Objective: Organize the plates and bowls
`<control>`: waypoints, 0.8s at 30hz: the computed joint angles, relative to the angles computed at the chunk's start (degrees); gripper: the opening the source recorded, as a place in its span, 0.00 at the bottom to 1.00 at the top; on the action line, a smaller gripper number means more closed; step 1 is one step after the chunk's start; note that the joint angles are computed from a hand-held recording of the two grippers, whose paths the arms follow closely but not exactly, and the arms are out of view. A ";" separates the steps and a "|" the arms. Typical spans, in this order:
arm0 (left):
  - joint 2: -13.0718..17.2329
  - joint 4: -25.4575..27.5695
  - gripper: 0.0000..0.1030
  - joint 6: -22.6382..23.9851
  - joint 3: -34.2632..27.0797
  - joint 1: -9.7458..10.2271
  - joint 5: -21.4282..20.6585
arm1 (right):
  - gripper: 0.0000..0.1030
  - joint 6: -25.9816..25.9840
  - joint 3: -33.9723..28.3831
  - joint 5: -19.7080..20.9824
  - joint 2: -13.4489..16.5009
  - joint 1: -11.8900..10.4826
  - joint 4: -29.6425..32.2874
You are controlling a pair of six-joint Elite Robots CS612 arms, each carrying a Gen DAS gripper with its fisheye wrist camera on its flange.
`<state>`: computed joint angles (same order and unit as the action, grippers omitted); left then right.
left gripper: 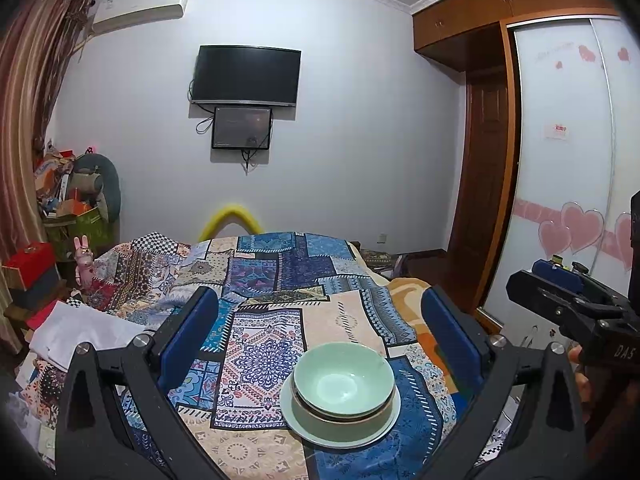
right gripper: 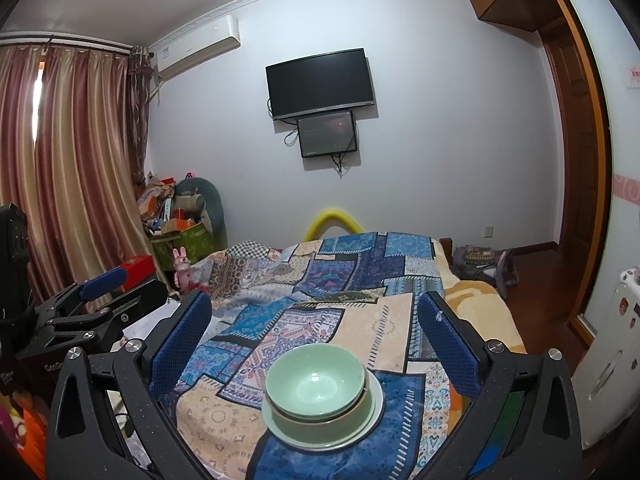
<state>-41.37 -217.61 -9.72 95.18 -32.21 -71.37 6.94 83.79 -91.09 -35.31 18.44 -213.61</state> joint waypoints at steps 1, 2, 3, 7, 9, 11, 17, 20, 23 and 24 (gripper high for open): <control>0.01 0.03 1.00 0.05 -0.07 0.02 -0.02 | 1.00 -0.03 0.03 -0.01 -0.06 0.02 -0.02; 0.02 -0.03 1.00 0.10 -0.06 0.01 -0.05 | 1.00 -0.07 -0.06 0.03 -0.01 0.02 0.04; 0.04 -0.03 1.00 0.12 -0.09 0.02 -0.10 | 1.00 -0.13 -0.10 0.08 0.03 0.01 0.05; 0.07 0.00 1.00 0.00 -0.16 0.07 -0.32 | 1.00 -0.03 -0.08 0.17 0.01 0.01 0.03; 0.07 0.00 1.00 0.00 -0.16 0.07 -0.32 | 1.00 -0.03 -0.08 0.18 0.02 0.00 -0.03; 0.00 0.18 1.00 0.01 -0.10 0.15 -0.89 | 1.00 -0.24 -0.05 0.08 -0.02 0.01 -0.05; -0.02 -0.22 1.00 0.69 0.02 0.04 -0.77 | 1.00 -0.26 -0.04 0.28 -0.12 -0.05 -0.09; -0.01 -0.30 1.00 0.85 -0.03 0.04 -0.90 | 1.00 -0.49 0.02 0.11 -0.12 -0.02 -0.33; 0.01 -0.32 1.00 0.94 -0.05 0.05 -1.10 | 1.00 -0.56 0.12 0.30 -0.24 -0.04 -0.19; 0.02 -0.36 1.00 1.04 -0.06 0.03 -1.07 | 1.00 -0.58 0.10 0.31 -0.20 -0.02 -0.24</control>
<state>-41.35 -217.97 -8.68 95.13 -32.18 -72.43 6.36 83.89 -90.78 -35.51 18.42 -213.85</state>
